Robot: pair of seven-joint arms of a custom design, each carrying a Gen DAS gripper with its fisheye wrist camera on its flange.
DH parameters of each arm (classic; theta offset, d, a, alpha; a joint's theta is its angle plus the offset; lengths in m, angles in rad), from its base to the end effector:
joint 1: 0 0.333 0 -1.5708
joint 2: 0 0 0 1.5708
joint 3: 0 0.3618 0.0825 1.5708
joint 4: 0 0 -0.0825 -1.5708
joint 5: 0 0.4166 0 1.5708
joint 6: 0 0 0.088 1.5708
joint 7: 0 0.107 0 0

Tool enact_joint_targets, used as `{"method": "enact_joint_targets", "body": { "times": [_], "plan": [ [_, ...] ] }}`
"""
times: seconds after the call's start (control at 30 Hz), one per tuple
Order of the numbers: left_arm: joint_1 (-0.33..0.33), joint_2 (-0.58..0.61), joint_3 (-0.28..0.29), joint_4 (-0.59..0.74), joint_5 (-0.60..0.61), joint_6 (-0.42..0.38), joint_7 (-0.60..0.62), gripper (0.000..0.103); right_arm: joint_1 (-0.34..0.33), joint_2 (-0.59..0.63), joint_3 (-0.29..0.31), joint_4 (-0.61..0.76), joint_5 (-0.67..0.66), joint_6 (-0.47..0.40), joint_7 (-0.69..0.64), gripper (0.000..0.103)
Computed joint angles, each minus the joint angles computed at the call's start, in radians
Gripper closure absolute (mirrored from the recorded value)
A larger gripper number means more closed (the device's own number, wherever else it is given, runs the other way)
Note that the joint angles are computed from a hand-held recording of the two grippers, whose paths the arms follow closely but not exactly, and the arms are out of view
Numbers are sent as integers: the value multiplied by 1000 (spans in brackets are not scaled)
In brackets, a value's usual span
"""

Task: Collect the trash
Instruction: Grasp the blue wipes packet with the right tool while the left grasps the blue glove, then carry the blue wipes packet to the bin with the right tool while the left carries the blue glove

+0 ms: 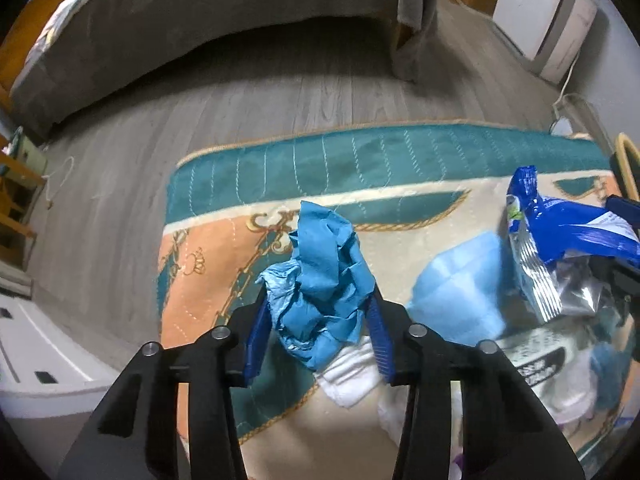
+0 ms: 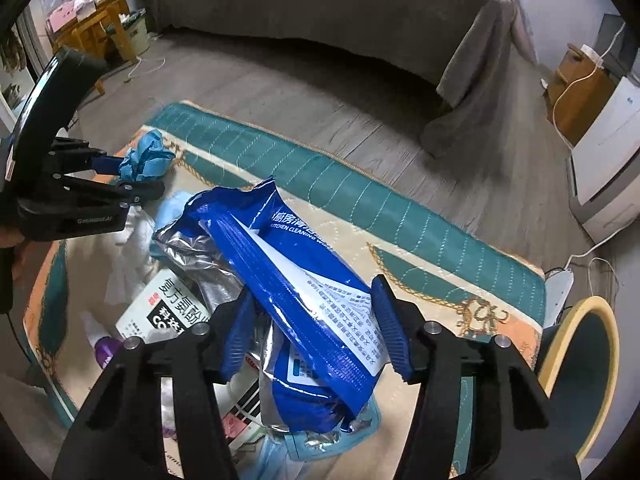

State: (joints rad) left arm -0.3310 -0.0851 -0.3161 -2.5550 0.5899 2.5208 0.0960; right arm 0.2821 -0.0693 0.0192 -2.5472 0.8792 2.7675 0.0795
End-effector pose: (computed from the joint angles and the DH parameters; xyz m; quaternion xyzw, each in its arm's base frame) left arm 0.3702 -0.2852 0.3203 -0.8049 0.5628 -0.0694 0.1749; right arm 0.4696 0.1114 0.3354 -0.9310 0.2681 -0.0886 0.2314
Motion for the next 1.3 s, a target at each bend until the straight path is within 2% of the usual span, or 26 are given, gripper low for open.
{"method": "enact_joint_targets", "body": {
  "times": [0.2,0.43,0.57,0.7,0.9,1.07,1.3],
  "plan": [
    [-9,-94,-48,-7,94,-95,-141,60,2,-64,-29,-22,74,6,-33,48],
    [-30,-117,-87,39,134,-182,-172,60,2,-148,-69,-60,86,2,-5,48],
    [-55,-114,-102,63,137,-216,-188,60,6,-199,-88,-92,55,15,29,48],
    [-84,-114,-117,91,154,-243,-201,60,-3,-253,-103,-121,-31,28,129,48],
    [-120,-70,-130,159,177,-269,-229,60,-22,-319,-173,-131,-104,-18,222,48],
    [-153,-22,-127,224,218,-292,-254,60,-30,-353,-215,-142,-142,-13,228,48],
    [-198,65,-108,320,278,-304,-265,59,-49,-339,-255,-121,-171,-17,244,48]
  ]
}}
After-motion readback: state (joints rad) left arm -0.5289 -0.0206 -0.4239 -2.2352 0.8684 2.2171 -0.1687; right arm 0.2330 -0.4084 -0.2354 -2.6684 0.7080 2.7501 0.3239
